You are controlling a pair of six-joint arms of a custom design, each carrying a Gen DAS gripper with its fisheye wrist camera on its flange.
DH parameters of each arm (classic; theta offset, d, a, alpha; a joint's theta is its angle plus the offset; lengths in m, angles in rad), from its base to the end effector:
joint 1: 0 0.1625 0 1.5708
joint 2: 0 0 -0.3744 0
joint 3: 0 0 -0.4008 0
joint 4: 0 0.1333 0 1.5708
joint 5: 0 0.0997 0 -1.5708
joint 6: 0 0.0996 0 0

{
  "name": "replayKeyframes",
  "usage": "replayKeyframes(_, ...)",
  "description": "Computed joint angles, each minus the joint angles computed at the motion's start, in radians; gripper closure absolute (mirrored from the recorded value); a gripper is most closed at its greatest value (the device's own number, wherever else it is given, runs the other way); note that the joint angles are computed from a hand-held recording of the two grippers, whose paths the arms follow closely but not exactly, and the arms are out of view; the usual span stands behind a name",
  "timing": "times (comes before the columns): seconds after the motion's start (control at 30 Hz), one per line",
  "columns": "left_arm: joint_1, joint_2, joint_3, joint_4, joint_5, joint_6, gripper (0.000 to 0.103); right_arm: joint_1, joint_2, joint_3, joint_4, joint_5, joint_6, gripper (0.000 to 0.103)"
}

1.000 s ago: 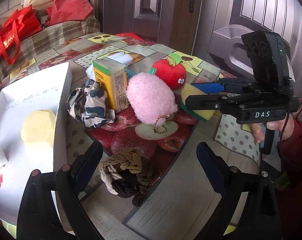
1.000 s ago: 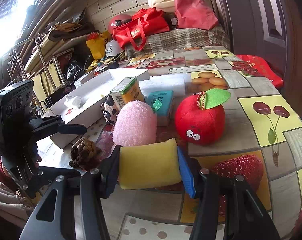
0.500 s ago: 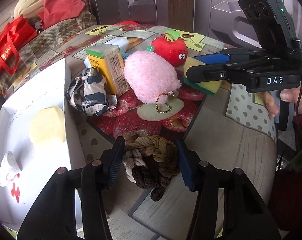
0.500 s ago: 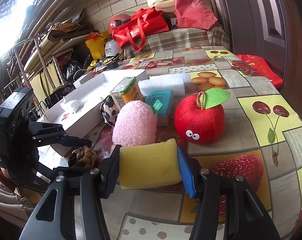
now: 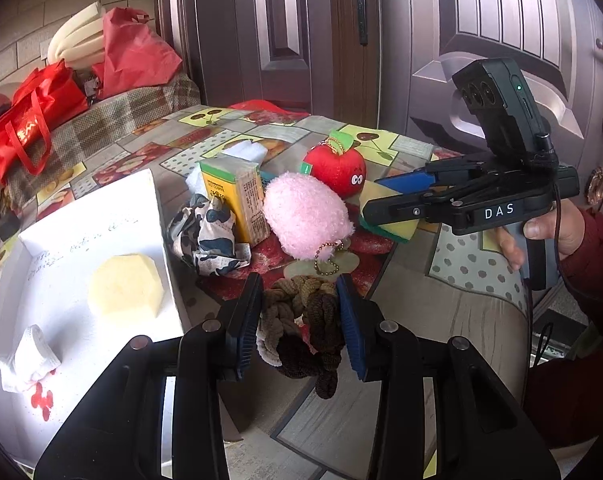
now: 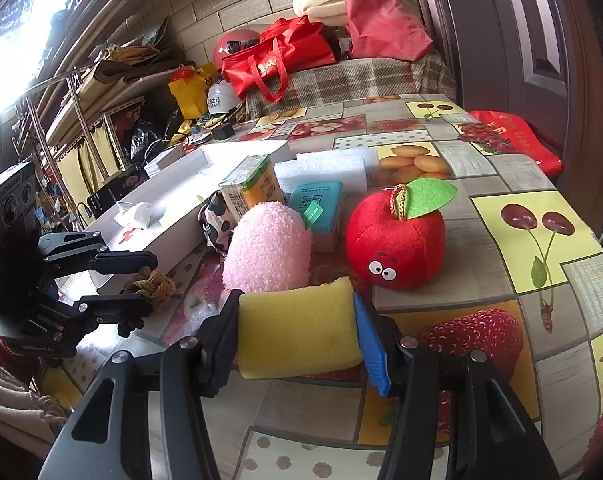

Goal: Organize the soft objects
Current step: 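Grasp the brown rope toy with the left tool while the right tool holds the sponge, then lower the sponge into the tray with the right tool while the left tool lowers the rope toy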

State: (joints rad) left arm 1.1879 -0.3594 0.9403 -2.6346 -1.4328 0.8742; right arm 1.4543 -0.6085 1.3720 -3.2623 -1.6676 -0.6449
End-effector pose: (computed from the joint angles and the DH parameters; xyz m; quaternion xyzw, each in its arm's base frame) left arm -0.1699 -0.8152 0.0332 0.5562 0.7932 -0.2151 0.1229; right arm 0.0373 -0.7452 0.1198 0.2124 -0.8679 0.3989 0.2063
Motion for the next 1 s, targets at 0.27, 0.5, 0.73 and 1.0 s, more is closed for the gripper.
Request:
replayKeyframes(0.27, 0.027, -0.044, 0.086, -0.231, -0.112, -0.022, 0.070, -0.007, -0.009, 0.033, -0.072, 0.039, 0.011, 0.049)
replayKeyframes(0.5, 0.051, -0.039, 0.074, -0.349, -0.137, -0.053, 0.072, 0.002, 0.008, 0.072, -0.297, 0.145, 0.032, 0.049)
replayKeyframes(0.73, 0.078, -0.036, 0.049, -0.402, -0.147, -0.089, 0.073, 0.035, 0.081, -0.010, -0.365, 0.114, 0.034, 0.049)
replayKeyframes(1.0, 0.094, -0.031, 0.033, -0.474, -0.107, -0.081, 0.073, 0.052, 0.127, -0.060, -0.391, 0.122, 0.016, 0.049)
